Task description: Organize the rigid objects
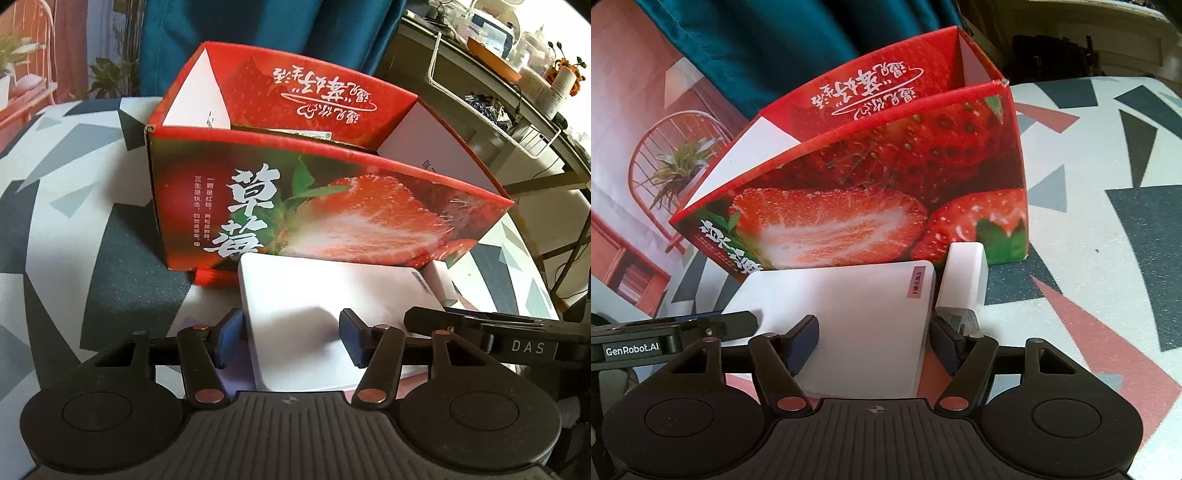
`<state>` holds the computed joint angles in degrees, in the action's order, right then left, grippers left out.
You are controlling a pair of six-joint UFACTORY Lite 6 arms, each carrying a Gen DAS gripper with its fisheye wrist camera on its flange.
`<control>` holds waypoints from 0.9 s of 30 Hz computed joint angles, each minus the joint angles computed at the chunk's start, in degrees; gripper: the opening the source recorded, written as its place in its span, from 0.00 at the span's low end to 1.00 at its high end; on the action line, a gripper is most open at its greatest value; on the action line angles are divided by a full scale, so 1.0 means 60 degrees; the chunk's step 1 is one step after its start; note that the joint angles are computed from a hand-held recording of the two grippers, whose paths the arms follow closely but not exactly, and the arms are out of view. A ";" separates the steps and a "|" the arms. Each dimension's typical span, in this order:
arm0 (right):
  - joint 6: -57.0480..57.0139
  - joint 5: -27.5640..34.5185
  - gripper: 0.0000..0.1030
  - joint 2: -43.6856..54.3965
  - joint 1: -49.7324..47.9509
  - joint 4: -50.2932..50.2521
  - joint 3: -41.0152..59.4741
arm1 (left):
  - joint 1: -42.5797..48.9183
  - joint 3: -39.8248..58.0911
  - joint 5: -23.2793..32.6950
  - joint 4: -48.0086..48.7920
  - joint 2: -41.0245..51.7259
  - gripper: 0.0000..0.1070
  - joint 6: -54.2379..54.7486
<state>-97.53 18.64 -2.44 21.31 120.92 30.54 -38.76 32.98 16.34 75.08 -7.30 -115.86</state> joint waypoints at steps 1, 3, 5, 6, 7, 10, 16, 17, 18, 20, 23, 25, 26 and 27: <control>-0.0256 -0.0159 0.59 -0.0225 0.0145 0.0176 -0.0083 | -0.0178 -0.0057 0.0247 -0.0020 -0.0118 0.56 0.0008; -0.0826 -0.0467 0.57 -0.0758 0.0415 0.0576 -0.0314 | -0.0442 -0.0122 0.0608 -0.0189 -0.0339 0.56 0.0108; -0.0815 -0.0719 0.52 -0.1179 0.0571 0.0526 -0.0427 | -0.0653 -0.0248 0.0880 -0.0278 -0.0616 0.56 0.0153; -0.0638 -0.0779 0.51 -0.1376 0.0575 0.0361 -0.0491 | -0.0750 -0.0284 0.0995 -0.0327 -0.0723 0.56 0.0167; -0.0444 -0.0821 0.48 -0.1585 0.0567 0.0200 -0.0561 | -0.0856 -0.0332 0.1105 -0.0352 -0.0849 0.55 0.0162; -0.0456 -0.1039 0.44 -0.2146 0.0619 0.0230 -0.0771 | -0.1286 -0.0453 0.1579 -0.0292 -0.1161 0.55 0.0000; 0.0052 -0.1421 0.41 -0.3157 0.0830 -0.0375 -0.0991 | -0.1805 -0.0576 0.2373 -0.0291 -0.1719 0.55 -0.0097; 0.0229 -0.1467 0.41 -0.3289 0.0844 -0.0576 -0.0964 | -0.1867 -0.0526 0.2522 -0.0261 -0.1773 0.55 -0.0093; 0.0217 -0.1572 0.41 -0.3409 0.0931 -0.0551 -0.0943 | -0.1959 -0.0497 0.2686 -0.0284 -0.1877 0.55 -0.0011; 0.0202 -0.1888 0.41 -0.3630 0.1083 -0.0613 -0.0800 | -0.2144 -0.0386 0.2987 -0.0275 -0.2109 0.55 0.0344; 0.0914 -0.1930 0.41 -0.3893 0.0989 -0.1519 -0.0633 | -0.2380 -0.0176 0.3408 -0.0340 -0.2422 0.55 0.0842; 0.1831 -0.1978 0.41 -0.4008 0.0935 -0.2475 -0.0431 | -0.2312 0.0064 0.3459 -0.0457 -0.2540 0.55 0.1214; 0.2091 -0.2039 0.41 -0.4038 0.0943 -0.2770 -0.0319 | -0.2243 0.0155 0.3434 -0.0486 -0.2596 0.55 0.1315; 0.2258 -0.2103 0.41 -0.4064 0.0954 -0.2960 -0.0206 | -0.2156 0.0249 0.3394 -0.0499 -0.2635 0.55 0.1398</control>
<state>-83.99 6.03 -26.83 27.03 103.16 29.31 -51.69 34.47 36.70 72.09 -23.10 -107.47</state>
